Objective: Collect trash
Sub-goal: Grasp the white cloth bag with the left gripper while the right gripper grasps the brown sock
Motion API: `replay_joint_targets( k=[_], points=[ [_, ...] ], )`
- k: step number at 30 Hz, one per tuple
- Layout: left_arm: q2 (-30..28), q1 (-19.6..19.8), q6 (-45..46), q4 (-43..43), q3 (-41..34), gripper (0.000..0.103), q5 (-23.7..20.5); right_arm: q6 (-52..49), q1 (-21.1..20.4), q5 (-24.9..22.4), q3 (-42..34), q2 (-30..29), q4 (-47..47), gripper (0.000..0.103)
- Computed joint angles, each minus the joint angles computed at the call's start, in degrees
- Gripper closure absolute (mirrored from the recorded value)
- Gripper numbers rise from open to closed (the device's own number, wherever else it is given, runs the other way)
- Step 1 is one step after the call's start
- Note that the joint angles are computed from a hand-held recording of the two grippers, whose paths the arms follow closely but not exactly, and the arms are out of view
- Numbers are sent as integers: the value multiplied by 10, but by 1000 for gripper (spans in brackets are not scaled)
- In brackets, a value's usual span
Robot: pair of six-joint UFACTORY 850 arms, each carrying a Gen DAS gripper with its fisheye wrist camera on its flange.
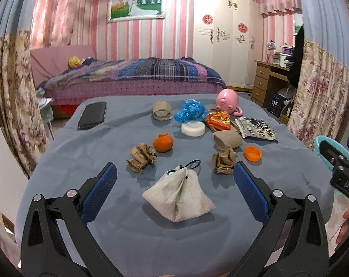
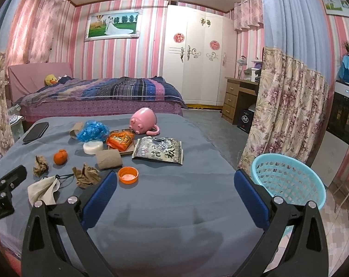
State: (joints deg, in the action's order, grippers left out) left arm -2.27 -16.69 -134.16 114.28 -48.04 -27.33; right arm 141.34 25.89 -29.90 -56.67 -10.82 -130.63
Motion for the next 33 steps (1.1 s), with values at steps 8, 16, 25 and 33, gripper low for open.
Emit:
replay_joint_targets(
  k=[8,16,25,33],
  points=[
    [-32,28,-4,-22,-19,5,40,37,-19,-4,-6,-8,-20,4],
    [-94,37,100,-119,-63,5,80,73,-35,27,-34,-43,-55,4],
    [-113,55,147,-148,-78,53,163,-43,-25,32,-46,-53,54,4],
    [-81,57,112,-109,-67,76,140,-28,-10,69,-67,-66,30,4]
  ],
)
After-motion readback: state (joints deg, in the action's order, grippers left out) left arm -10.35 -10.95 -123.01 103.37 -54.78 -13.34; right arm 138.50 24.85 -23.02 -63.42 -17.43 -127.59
